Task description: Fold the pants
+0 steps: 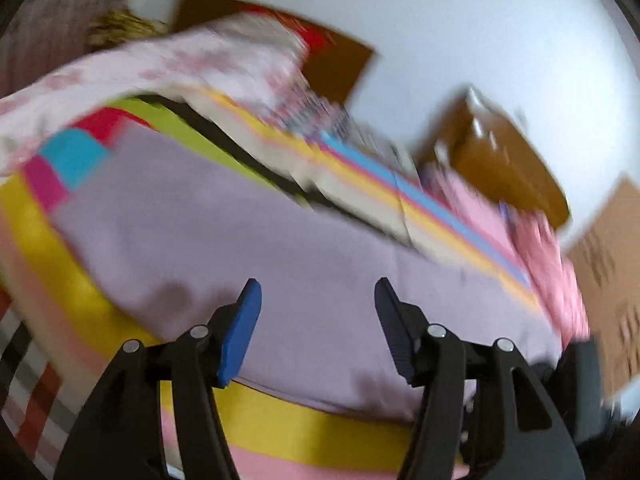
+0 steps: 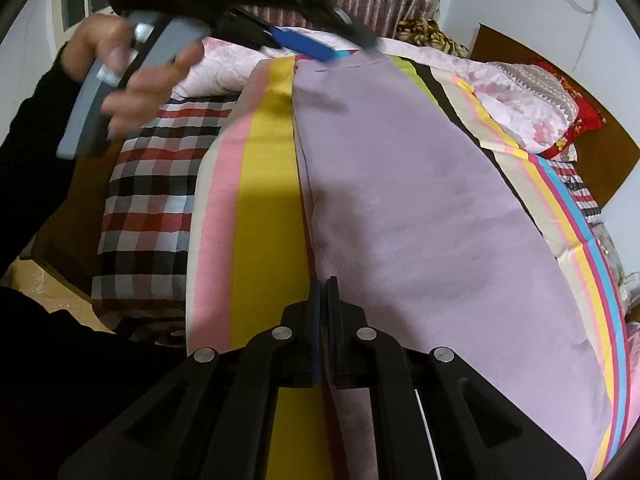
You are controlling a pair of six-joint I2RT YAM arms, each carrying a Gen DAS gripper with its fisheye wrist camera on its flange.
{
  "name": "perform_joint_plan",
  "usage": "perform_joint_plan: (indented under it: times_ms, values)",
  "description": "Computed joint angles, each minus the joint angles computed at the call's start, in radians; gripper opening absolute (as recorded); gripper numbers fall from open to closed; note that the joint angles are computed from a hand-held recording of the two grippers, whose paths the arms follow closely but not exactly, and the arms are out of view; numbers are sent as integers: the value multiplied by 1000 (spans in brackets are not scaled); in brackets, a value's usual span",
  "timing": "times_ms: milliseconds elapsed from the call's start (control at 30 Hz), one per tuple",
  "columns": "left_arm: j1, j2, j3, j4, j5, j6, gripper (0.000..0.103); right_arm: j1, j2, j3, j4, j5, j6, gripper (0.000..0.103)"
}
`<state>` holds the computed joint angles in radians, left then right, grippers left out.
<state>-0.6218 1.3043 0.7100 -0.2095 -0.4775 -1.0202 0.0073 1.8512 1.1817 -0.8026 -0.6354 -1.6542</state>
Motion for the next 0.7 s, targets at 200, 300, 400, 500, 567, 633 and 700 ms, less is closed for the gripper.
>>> perform_joint_plan:
  times_ms: [200, 300, 400, 500, 567, 633, 700]
  values:
    - [-45, 182, 66, -39, 46, 52, 55, -22, 6, -7, -2, -20, 15, 4]
    - [-46, 222, 137, -139, 46, 76, 55, -25, 13, -1, -10, -24, 21, 4]
    - [-81, 286, 208, -245, -1, 94, 56, -29, 8, -3, -12, -27, 27, 4]
    - [-87, 275, 185, -234, -8, 82, 56, -44, 18, -9, -14, -43, 31, 5]
    - [-86, 269, 181, -231, 1, 80, 56, -54, 41, 18, -51, -51, 33, 5]
    - [-81, 280, 201, -253, 11, 86, 56, -63, 68, 40, -126, -35, -26, 2]
    - [-81, 310, 254, -312, 13, 90, 56, -73, 51, 26, -135, -26, -66, 1]
